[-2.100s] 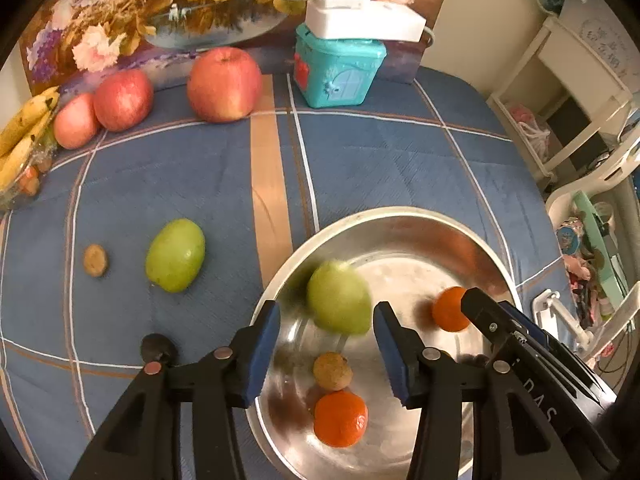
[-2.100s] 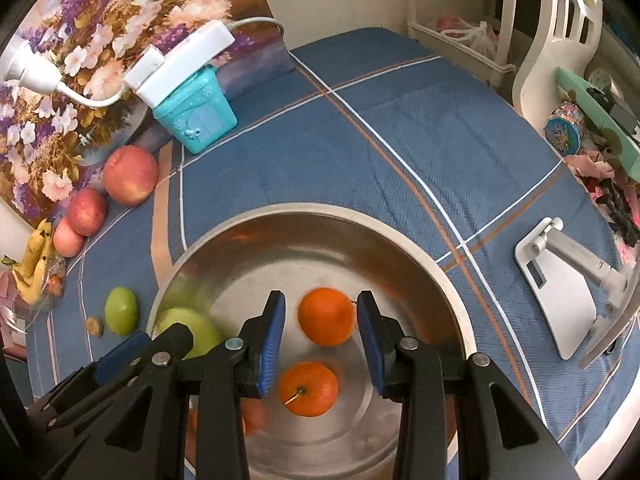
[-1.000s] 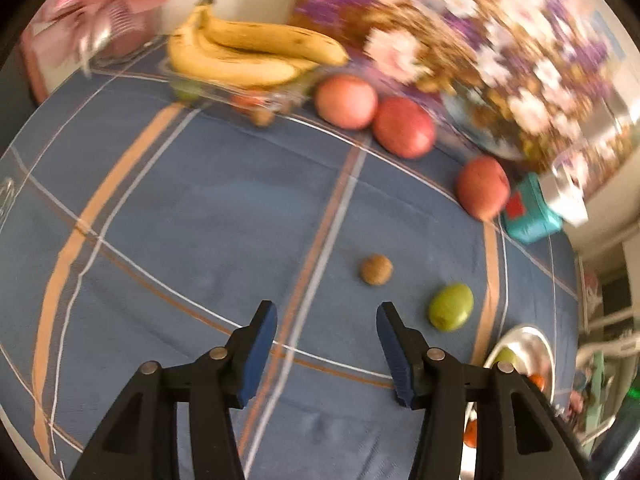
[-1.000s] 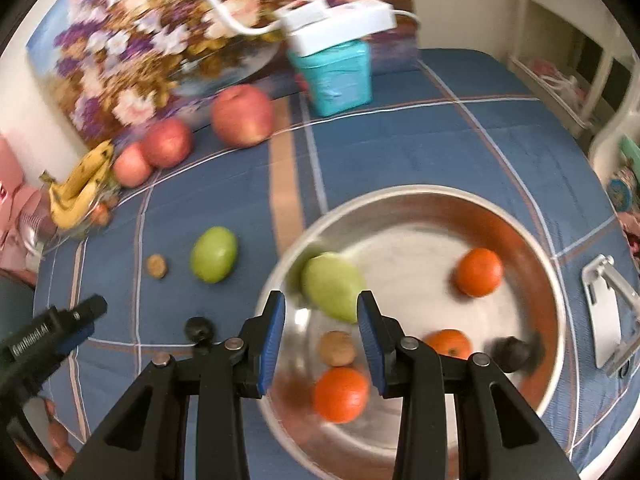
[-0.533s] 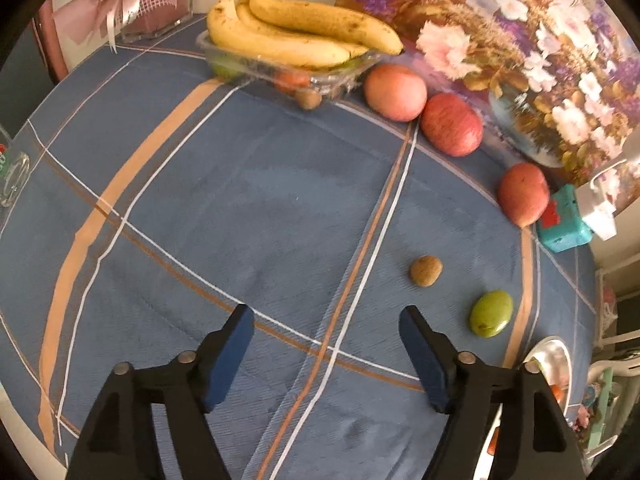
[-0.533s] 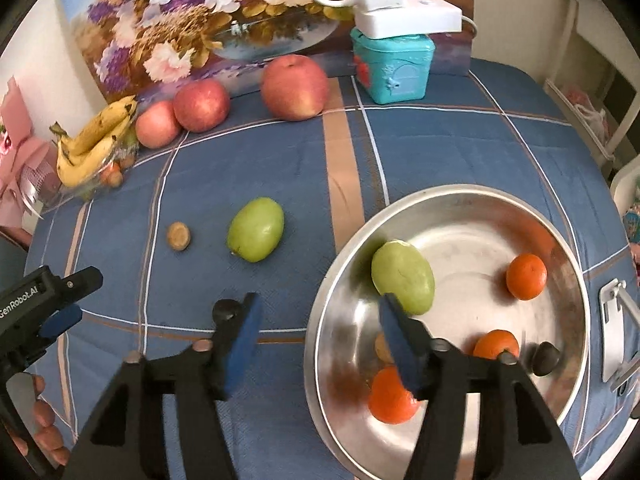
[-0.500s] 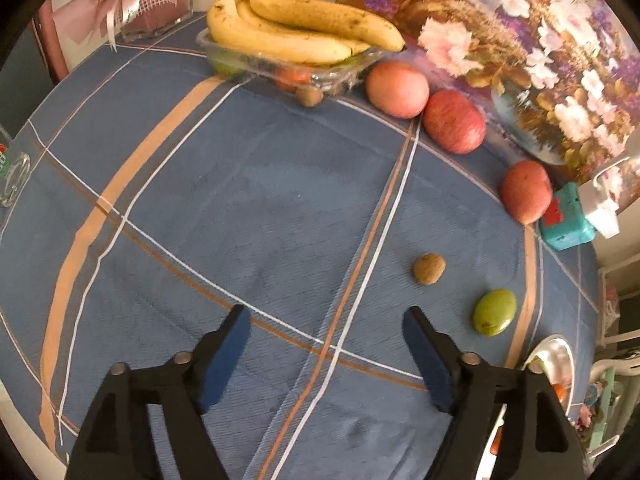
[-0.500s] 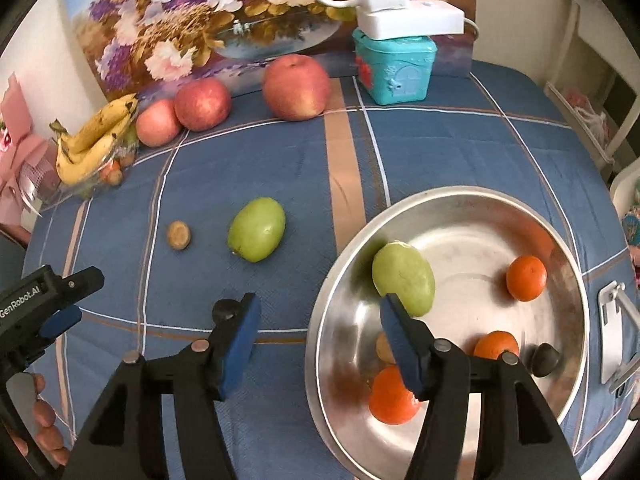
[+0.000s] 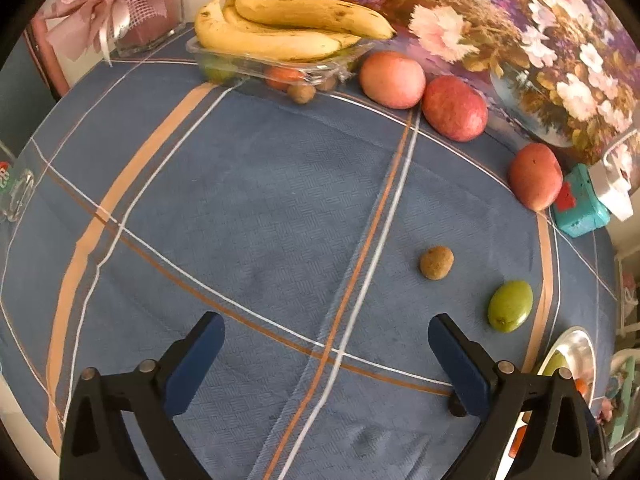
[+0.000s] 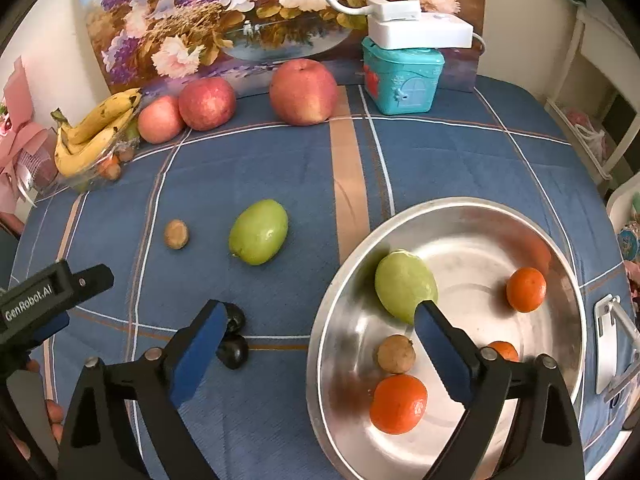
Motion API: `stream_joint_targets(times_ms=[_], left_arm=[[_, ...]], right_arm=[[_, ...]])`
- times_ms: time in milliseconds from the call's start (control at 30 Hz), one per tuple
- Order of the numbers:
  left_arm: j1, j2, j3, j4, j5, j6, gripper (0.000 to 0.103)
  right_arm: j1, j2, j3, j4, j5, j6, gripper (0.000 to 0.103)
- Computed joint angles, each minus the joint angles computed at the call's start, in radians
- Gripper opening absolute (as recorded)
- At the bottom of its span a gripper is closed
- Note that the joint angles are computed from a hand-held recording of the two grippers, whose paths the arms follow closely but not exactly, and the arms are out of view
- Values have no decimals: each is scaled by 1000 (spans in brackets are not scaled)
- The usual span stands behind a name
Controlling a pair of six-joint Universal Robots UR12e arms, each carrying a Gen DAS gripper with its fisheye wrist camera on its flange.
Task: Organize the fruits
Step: 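Move both grippers back toward the two dark plums on the cloth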
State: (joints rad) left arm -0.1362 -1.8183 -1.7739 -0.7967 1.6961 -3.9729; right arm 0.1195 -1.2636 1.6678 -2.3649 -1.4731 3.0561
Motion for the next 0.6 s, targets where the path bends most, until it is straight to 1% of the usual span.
stream_joint_targets(times_ms=[100,167,300,400,467,533,600], left_arm=[[-6,-9,2,32,-9,19,103],[-13,-20,9,47,-14,45,103],[-16,-37,10,83,-70,67,103],[-28,-52,23,90,-73,99,103],[-28,-61,25,111,-117,110,103],[-30,-72,34,107,-148,123,103],[-40,-84,48,91,-154,143,103]], right_arm=[[-3,1,-2,-2,-17,18,95],[-8,1,-4,0,-19,28,95],[-16,1,-6,6,-25,45,95],[-26,1,-4,8,-29,62,95],[-33,0,-3,11,-33,74,95],[-37,-1,-1,7,-41,84,95],[-42,-3,1,3,-48,94,95]])
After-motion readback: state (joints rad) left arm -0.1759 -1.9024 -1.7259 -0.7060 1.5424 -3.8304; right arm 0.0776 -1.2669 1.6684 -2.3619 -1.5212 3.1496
